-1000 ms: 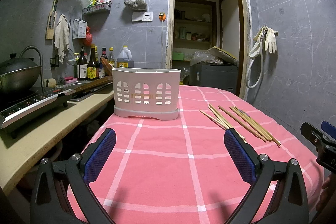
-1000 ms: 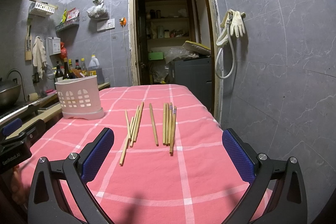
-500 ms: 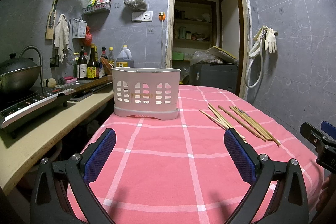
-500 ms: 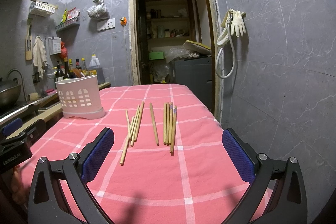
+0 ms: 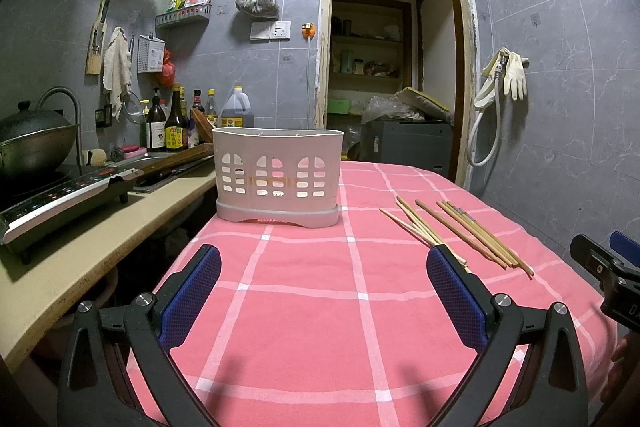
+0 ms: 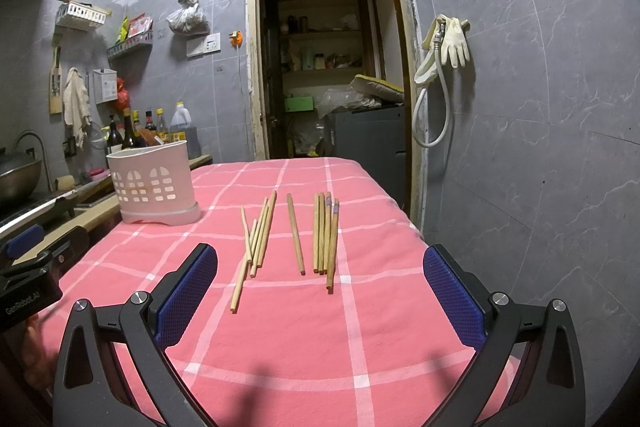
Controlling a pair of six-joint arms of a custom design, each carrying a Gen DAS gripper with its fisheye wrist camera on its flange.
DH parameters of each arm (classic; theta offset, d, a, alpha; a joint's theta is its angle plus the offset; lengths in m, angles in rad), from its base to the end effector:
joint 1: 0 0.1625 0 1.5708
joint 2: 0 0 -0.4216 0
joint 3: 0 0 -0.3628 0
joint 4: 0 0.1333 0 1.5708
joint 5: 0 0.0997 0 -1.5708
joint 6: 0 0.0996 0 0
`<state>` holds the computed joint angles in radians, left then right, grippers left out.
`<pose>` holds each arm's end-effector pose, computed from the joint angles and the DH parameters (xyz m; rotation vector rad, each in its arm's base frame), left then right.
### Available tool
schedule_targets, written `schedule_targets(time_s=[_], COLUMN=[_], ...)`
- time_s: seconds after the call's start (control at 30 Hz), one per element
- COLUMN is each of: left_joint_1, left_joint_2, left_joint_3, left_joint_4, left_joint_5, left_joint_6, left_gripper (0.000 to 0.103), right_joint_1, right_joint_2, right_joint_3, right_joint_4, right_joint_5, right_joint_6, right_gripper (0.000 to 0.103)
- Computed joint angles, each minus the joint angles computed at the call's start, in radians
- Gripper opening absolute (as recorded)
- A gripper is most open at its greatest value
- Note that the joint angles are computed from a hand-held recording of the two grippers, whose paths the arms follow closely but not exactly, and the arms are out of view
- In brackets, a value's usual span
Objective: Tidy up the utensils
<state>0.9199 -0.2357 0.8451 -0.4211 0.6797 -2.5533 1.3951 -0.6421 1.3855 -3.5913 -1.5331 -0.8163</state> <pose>-0.2869 -0.7246 -0.0564 0.4747 1.9127 -1.5432 0.0075 -0.7416 0.2361 0.7098 -2.0436 1.4316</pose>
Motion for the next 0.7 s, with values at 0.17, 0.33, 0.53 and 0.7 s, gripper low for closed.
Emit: schedule_targets(time_s=[0.17, 0.33, 0.53, 0.7], left_joint_1=[0.000, 0.009, 0.009, 0.011], left_joint_2=[0.001, 0.008, 0.021, 0.041], left_joint_3=[-0.002, -0.014, -0.030, -0.070], left_joint_4=[0.003, 0.007, 0.014, 0.035], left_joint_5=[0.000, 0.007, -0.001, -0.022], left_joint_6=[-0.002, 0.000, -0.004, -0.012], left_gripper=[0.101, 0.101, 0.101, 0.101], right_joint_1=[-0.002, 0.000, 0.001, 0.011], right_joint_2=[-0.001, 0.006, 0.009, 0.025], right_joint_3=[-0.005, -0.004, -0.009, -0.033], right_joint_4=[0.007, 0.002, 0.006, 0.024], right_joint_5=[0.001, -0.003, -0.019, -0.064], right_joint_6=[-0.001, 0.001, -0.002, -0.004], right_gripper=[0.103, 0.103, 0.103, 0.103])
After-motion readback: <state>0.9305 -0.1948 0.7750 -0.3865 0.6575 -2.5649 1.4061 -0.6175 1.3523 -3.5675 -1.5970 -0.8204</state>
